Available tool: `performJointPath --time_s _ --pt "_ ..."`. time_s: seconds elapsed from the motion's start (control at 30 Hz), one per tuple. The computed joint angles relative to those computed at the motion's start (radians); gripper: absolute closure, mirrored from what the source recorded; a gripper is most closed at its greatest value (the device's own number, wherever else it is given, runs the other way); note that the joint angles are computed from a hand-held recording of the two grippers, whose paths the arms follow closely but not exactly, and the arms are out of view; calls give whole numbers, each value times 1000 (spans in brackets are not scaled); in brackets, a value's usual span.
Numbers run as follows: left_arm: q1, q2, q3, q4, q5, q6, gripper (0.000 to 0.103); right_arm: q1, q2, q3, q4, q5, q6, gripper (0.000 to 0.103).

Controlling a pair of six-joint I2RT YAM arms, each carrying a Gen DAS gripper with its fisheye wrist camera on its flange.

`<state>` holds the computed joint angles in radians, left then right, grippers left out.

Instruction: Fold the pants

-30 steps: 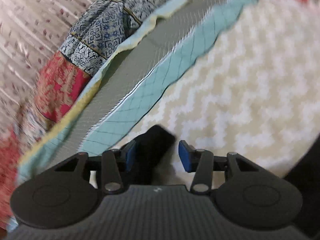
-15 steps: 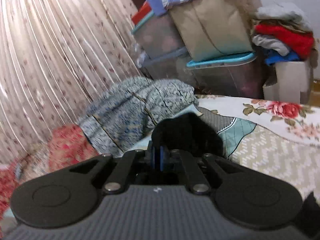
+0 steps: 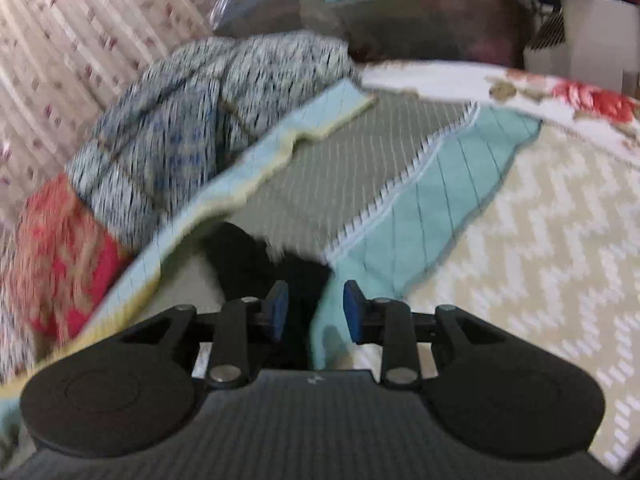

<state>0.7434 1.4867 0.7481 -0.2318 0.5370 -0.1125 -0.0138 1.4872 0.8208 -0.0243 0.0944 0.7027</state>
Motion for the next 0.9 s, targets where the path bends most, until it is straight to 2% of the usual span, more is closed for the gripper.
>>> performJointPath --time_s 0.1,0.17,0.23,0.27,0.3,0.33,0.4,0.47,0.5,0.57,0.6,0.63,0.67,0.7,0.73,0.77,0.83,0.9 --pt "168 -108 -24 -192 119 176 55 40 -218 -180 1 -68 -32 69" --pt "301 -177 -32 -355 185 328 45 101 -368 -279 -27 -102 -44 69" --pt "419 -197 -17 -536 230 502 42 204 -526 -370 -74 -110 -38 69" --pt "487 -187 -10 -651 239 622 39 287 -608 -410 -112 -78 -20 69" --pt "524 -174 -2 -720 236 688 36 375 -688 -439 -164 -33 7 69" --pt "572 -157 -2 -797 230 770 29 492 -768 -466 -224 33 50 69" --pt "641 -107 0 -922 206 903 24 743 -808 -473 -304 176 152 68" --pt "686 -30 -3 -1002 196 963 9 990 -762 -461 -337 326 297 68" --pt "692 14 -7 -1017 197 966 6 1105 -738 -457 -353 383 386 68" --pt "690 103 -22 -1030 230 950 5 1229 -617 -438 -281 436 503 68" --pt "678 126 -38 -1016 262 937 6 1288 -567 -432 -257 455 560 68" --pt "656 123 -59 -985 291 905 20 1317 -509 -413 -233 454 596 68" --pt "624 80 -83 -934 293 836 57 1344 -441 -386 -204 449 626 68" --pt "603 53 -96 -909 287 808 68 1368 -392 -361 -188 442 639 68" --pt "612 45 -89 -931 287 839 83 1385 -346 -326 -186 432 629 68" --pt "649 22 -77 -972 283 892 91 1397 -306 -281 -192 428 595 68" --pt "759 -50 -33 -1047 254 1015 91 1426 -241 -203 -183 428 512 68" --pt "894 -34 60 -1140 213 1160 91 1432 -173 -152 -140 384 449 68"
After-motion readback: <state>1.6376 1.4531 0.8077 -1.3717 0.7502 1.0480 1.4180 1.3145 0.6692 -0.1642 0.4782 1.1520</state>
